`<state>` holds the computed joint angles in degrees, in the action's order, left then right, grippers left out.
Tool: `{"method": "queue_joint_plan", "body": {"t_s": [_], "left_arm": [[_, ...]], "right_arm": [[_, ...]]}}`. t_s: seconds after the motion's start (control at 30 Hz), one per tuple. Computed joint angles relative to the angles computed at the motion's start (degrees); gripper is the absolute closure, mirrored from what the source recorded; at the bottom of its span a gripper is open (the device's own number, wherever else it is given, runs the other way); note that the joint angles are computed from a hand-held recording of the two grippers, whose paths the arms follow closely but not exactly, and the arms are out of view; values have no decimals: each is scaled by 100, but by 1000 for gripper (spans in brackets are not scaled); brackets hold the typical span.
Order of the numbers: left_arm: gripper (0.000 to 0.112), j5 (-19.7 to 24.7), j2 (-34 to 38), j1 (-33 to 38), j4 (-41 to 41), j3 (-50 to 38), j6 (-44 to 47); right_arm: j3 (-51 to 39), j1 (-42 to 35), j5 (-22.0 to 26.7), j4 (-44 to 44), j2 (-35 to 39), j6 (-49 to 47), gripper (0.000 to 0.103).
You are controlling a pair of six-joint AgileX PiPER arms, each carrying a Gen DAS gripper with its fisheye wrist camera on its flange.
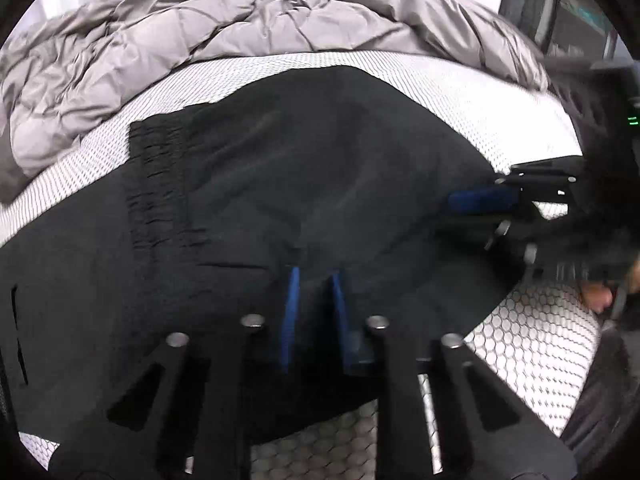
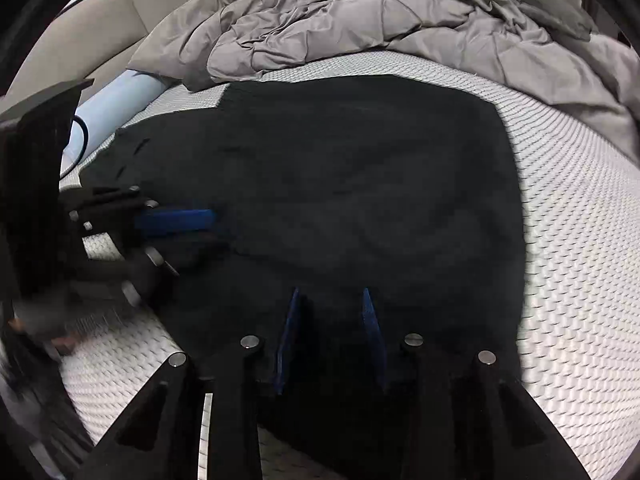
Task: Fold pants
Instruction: 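Close the left gripper on the elastic waistband while the right gripper holds the pants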
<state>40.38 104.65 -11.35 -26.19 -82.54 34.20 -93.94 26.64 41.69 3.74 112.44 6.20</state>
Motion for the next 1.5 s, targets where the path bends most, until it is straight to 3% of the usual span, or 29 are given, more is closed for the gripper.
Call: {"method": "queue_joint_plan", "body": {"t_s": [0.07, 0.13, 0.23, 0.3, 0.37, 0.43, 0.5, 0.67, 0.73, 0.83, 0.87, 0.9, 0.97, 1.03, 1.1, 1.23, 1.3, 1.4, 1.5], "left_arm": [[103, 179, -26, 205, -208, -6, 140], [103, 438, -107, 346, -381, -65, 146], [102, 384, -201, 414, -745, -241, 165], [100, 531, 195, 249, -505, -863, -410], [100, 854, 813, 111, -251, -1592, -792], [101, 967, 1196, 51, 24, -1938, -1086], [101, 1167, 1306, 234, -335, -2069, -857], [101, 1281, 1180, 409, -535, -1931, -633], [101, 1364, 1116, 354, -376, -2042, -861], [91, 952, 999, 208, -336, -2131, -1067], [82, 964, 1172, 157, -197, -2388, -1355], [81, 1080, 1400, 146, -137, -2678, -1566], [84, 1344, 1900, 166, 54, -3241, -1972], [101, 1278, 2016, 240, 88, -3236, -1931], [105, 1301, 1977, 402, -152, -3146, -1687], [105, 1261, 1818, 548, -292, -2883, -1361], [105, 1318, 1876, 542, -217, -2987, -1487], [104, 1309, 1732, 396, 205, -3027, -1790], [99, 711, 1306, 180, 548, -2620, -1743]], "right_arm": [[156, -168, 181, -247, -217, 280, 72], [357, -390, 195, 44, -433, 76, 71], [344, -343, 3, -65, -572, 428, 71], [291, -326, -228, 199, -516, 404, 69], [-496, -213, -97, 362, 38, 423, 69], [-1472, -133, 443, 260, 728, 466, 70], [-2016, -75, 845, -215, 1178, 629, 72], [-1262, -229, 827, -1239, 626, 1130, 72], [-896, -382, 607, -1046, 341, 1118, 70], [-989, -508, 396, -434, 308, 864, 69], [-1251, -483, 387, -154, 468, 670, 68], [-1488, -444, 434, 21, 628, 559, 66], [-2186, -361, 682, 244, 1159, 479, 65], [-2789, -178, 1119, -267, 1636, 634, 65], [-2671, -143, 1097, -571, 1572, 606, 65], [-1905, -373, 992, -1622, 1132, 1443, 65], [-1520, -539, 709, -1387, 911, 1303, 65], [-1319, -553, 720, -1443, 704, 1288, 63], [-1329, -579, 554, -915, 629, 1106, 62]]}}
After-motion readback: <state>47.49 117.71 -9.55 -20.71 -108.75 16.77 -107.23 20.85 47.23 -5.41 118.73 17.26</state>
